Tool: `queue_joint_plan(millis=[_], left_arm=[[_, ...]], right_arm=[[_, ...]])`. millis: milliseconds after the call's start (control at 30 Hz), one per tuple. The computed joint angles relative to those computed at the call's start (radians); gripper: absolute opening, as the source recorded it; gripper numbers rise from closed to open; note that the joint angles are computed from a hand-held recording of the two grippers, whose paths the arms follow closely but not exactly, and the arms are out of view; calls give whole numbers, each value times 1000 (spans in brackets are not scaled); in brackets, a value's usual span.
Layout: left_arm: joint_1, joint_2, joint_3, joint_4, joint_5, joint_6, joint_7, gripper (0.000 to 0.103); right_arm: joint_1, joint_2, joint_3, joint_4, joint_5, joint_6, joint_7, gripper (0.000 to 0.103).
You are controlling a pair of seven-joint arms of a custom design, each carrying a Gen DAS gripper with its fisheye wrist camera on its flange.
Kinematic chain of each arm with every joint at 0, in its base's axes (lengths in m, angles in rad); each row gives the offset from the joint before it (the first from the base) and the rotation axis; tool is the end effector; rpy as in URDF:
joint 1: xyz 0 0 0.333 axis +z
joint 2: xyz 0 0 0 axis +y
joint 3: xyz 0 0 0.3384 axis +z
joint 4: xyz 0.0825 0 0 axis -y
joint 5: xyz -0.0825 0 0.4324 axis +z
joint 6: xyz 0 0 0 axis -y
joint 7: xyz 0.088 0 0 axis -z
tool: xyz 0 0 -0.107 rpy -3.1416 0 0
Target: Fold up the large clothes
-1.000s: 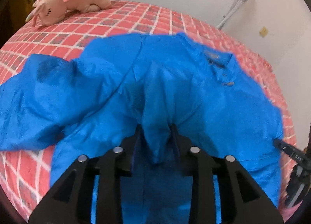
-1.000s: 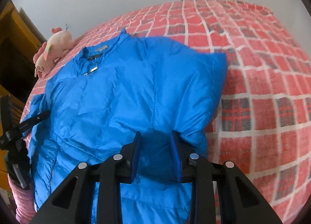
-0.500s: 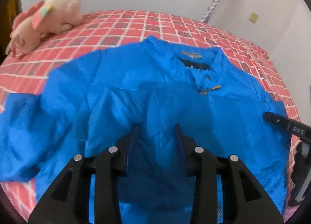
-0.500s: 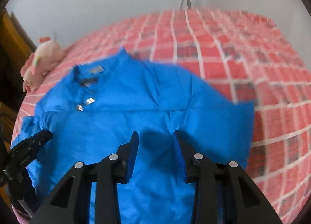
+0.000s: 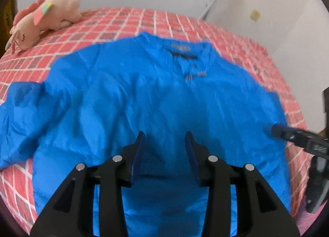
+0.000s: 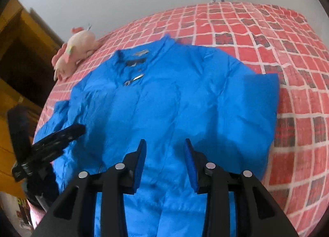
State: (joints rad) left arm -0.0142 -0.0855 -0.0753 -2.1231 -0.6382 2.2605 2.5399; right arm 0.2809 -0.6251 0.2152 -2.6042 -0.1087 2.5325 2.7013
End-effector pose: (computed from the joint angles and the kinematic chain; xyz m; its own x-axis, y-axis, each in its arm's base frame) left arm 0.5846 -0.0691 0.4758 -0.6718 -0.7114 0.2063 -0.6982 0.5150 -0.4973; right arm 0.3771 0.2111 0.5086 -0.4334 -0.8286 -0.3544 -0.7225 0.5546 -0.4130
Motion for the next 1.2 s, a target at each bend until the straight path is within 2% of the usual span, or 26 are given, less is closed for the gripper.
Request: queue_joint_plan(millis=[100, 167, 300, 400, 500, 633, 700, 767, 833, 900, 1000, 1067, 1200], left_arm=[[-4, 26, -11, -12, 43, 39, -16, 40], [-3, 39, -13, -9, 41, 50, -3, 41], [-1, 40, -17, -17, 35, 65, 15, 41], [-4, 33, -20, -30, 35, 89, 26, 41], [-7, 37, -21, -29, 35, 102, 28, 41], [-2, 44, -15, -12, 12, 68, 27, 40], [6, 41, -12, 2, 25, 40, -3, 41], [14, 34, -5, 14, 16, 20, -10, 47], [23, 19, 3, 20, 11, 43, -15, 51], [36, 6, 17, 26, -5, 72, -12, 59], [74, 13, 51, 48, -13, 123, -12, 68], [108, 46, 69, 81, 20, 142, -51, 74], [203, 159, 108, 187, 175, 157, -206, 76]], right_arm=[[-5, 52, 10, 32, -17, -43, 0, 45], [17, 96, -22, 28, 19, -13, -21, 46], [9, 116, -27, 6, 8, 49, -28, 46], [0, 116, -14, 6, -3, 46, -15, 46], [-8, 130, 3, 30, -32, 8, -2, 46], [10, 125, -5, 57, -28, -52, 2, 46], [17, 100, -6, 53, -29, -49, 4, 47], [11, 64, 2, 45, -37, -51, 21, 59], [2, 38, 13, 43, -49, -72, 40, 60], [-6, 13, 23, 40, -66, -91, 56, 61], [-13, -1, 28, 41, -82, -107, 67, 67], [-8, 8, 23, 43, -78, -112, 65, 68], [15, 43, 8, 53, -56, -102, 37, 69]])
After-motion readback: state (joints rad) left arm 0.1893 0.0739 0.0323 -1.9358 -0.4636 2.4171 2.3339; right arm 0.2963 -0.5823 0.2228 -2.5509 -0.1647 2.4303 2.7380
